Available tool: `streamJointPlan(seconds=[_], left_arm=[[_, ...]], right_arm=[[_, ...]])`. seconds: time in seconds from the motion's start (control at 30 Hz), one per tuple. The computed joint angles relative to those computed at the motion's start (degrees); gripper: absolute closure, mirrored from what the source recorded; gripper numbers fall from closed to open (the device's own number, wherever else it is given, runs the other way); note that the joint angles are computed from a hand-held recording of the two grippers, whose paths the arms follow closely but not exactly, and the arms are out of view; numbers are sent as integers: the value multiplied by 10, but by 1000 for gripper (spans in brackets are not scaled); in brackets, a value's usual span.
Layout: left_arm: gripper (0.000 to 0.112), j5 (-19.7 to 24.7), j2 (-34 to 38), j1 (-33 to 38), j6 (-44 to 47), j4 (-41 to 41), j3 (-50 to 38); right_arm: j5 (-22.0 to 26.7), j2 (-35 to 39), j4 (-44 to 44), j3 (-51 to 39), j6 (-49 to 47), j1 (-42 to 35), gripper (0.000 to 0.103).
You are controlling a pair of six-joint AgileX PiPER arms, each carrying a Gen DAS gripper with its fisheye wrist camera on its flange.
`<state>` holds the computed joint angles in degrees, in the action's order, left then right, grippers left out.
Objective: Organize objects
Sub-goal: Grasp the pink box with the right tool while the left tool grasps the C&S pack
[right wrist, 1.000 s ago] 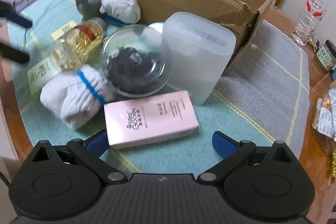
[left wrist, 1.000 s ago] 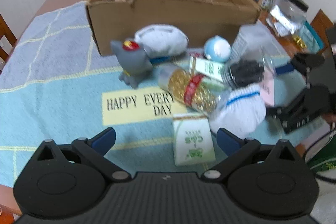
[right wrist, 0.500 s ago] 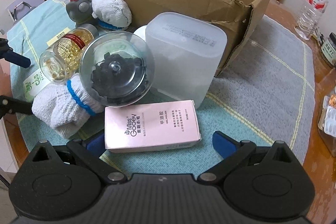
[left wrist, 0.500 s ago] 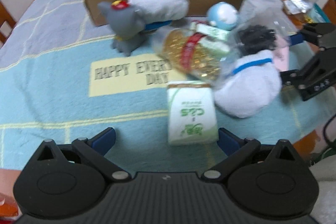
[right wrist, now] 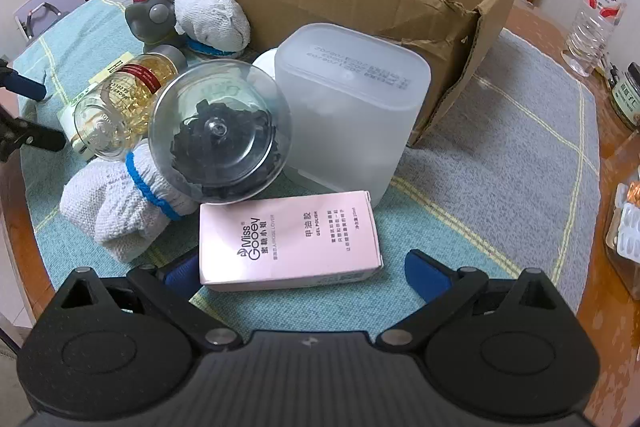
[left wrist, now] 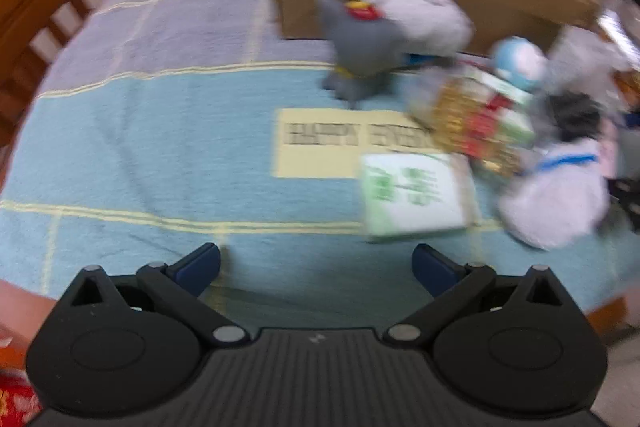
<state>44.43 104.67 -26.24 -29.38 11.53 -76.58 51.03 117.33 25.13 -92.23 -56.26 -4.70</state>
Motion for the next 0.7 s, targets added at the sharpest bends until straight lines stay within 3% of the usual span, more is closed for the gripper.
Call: streamJointPlan(seconds=[0.07,0.27,0.63,0.7], left_arm=[[11,-9,0,-5,42,-28,-3],[11,-38,35,-32,-9,24,-27],[10,-17,59,-34,-116,93,-57],[14,-17,59,-38,-127,100,-58]], right_arm=[[0,1,0,-1,1,-1,0],[-7,0,1,2,6,-1,0],[-8,7,12,-3,-11,0,0],[-8,5,12,-2,-9,1,0]])
